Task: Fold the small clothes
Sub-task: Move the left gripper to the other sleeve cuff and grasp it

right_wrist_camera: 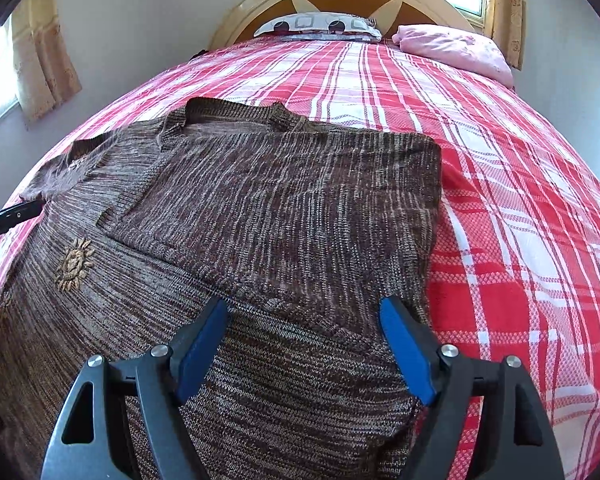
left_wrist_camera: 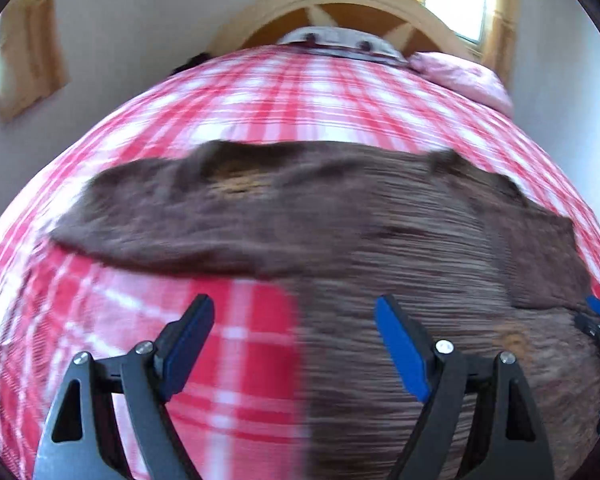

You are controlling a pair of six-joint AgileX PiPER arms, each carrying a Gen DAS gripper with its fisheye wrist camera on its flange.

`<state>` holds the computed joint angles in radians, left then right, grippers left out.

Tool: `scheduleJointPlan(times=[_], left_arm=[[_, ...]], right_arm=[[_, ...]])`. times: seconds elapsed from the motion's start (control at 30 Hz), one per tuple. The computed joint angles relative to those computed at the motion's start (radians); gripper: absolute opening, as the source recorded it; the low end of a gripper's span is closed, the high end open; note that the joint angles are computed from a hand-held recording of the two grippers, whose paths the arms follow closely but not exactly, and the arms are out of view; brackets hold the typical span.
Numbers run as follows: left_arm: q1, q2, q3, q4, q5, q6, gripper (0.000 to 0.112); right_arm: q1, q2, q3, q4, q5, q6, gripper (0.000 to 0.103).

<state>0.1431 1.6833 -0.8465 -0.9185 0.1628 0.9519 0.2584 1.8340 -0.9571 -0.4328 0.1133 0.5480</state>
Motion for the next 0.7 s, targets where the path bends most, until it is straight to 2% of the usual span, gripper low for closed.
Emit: scheduleJointPlan(times=[0.07,0.13,0.27,0.47,0.6,0.7], left_arm=[[0.066,0.019,-0.02,0.016,0.011,-0.025,0.085],[0.139,0.048,-0.055,0.055,0.029,-0.094,0.085],[0.278,0.116,-0.157,0.064,0.138,-0.193,0.085],[0.424,0.241,-0.305,-0.126,0.359,-0.163,0.085],[0.482,0.307,-0.35,-0.282,0.455,-0.097,0.085],[0.509,0.356,-0.402,-0.341,0.512,-0.079,0.085]], right_arm=[[0.008,0.0,0.0,-0.102,0.006,0.1,0.08],[0.008,0.002,-0.001,-0.119,0.006,0.117,0.08],[0.008,0.0,0.002,-0.133,0.001,0.133,0.08],[0.02,-0.004,0.008,-0.28,0.007,0.282,0.08],[0.02,-0.005,0.011,-0.316,0.006,0.318,0.08],[0.019,-0.005,0.011,-0.317,0.005,0.319,0.08]])
